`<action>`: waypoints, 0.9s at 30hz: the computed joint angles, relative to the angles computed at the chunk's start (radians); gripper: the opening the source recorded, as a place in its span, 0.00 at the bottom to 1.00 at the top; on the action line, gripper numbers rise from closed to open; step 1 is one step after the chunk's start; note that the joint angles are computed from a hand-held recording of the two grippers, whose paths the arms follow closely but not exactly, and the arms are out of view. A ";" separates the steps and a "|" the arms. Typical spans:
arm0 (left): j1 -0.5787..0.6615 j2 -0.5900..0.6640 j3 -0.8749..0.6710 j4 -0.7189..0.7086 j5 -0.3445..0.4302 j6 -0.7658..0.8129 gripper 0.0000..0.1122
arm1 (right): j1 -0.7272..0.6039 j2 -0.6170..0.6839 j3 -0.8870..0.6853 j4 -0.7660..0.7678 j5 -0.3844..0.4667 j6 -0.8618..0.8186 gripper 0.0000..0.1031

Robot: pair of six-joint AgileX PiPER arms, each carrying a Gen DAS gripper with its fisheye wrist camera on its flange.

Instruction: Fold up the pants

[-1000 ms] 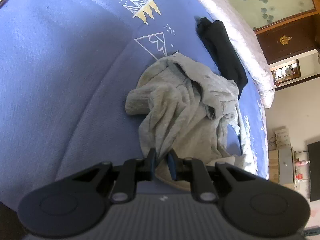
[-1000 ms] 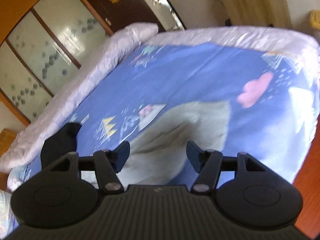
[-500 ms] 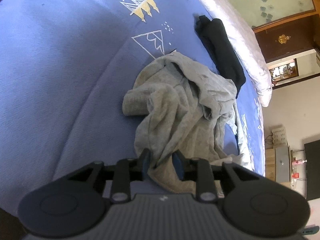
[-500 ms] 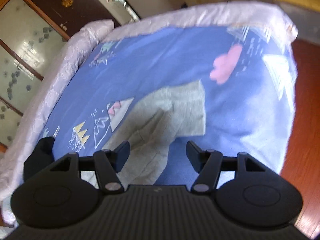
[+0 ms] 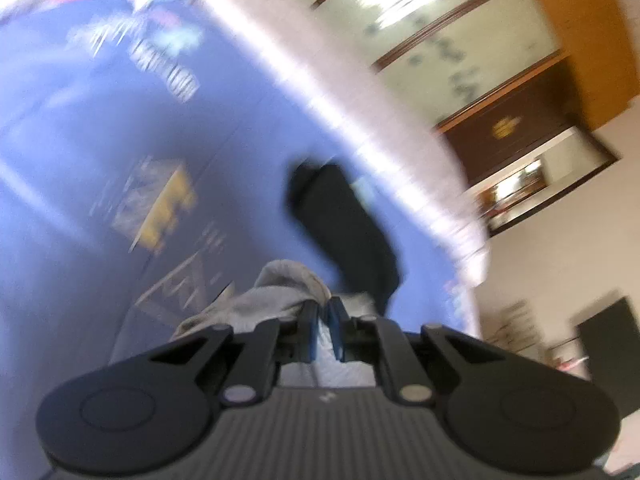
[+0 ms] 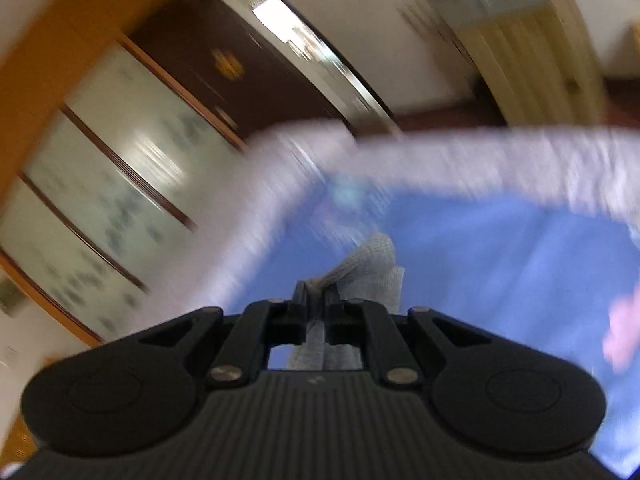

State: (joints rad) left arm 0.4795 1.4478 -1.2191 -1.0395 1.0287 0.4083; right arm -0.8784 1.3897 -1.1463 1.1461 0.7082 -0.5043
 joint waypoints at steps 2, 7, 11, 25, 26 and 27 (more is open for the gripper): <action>0.049 -0.049 0.037 -0.052 0.027 0.050 0.06 | -0.125 -0.054 0.012 0.097 0.105 -0.083 0.10; 0.212 -0.115 0.270 -0.074 0.133 0.182 0.06 | -0.478 -0.116 0.184 0.132 0.403 -0.233 0.10; 0.278 -0.105 0.512 0.056 0.104 0.263 0.06 | -0.636 -0.079 0.378 -0.017 0.413 -0.369 0.10; 0.486 -0.152 0.623 0.104 0.149 0.358 0.17 | -0.704 -0.089 0.572 -0.006 0.103 -0.427 0.37; 0.482 -0.159 0.613 0.105 0.146 0.349 0.18 | -0.717 -0.104 0.567 -0.003 0.126 -0.444 0.37; 0.479 -0.168 0.607 0.107 0.140 0.345 0.19 | -0.721 -0.119 0.558 -0.001 0.156 -0.453 0.37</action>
State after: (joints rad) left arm 0.9584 1.2797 -0.6118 -0.9326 1.1688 0.7533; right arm -1.5991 1.2711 -0.5882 1.1452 0.8641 -0.9571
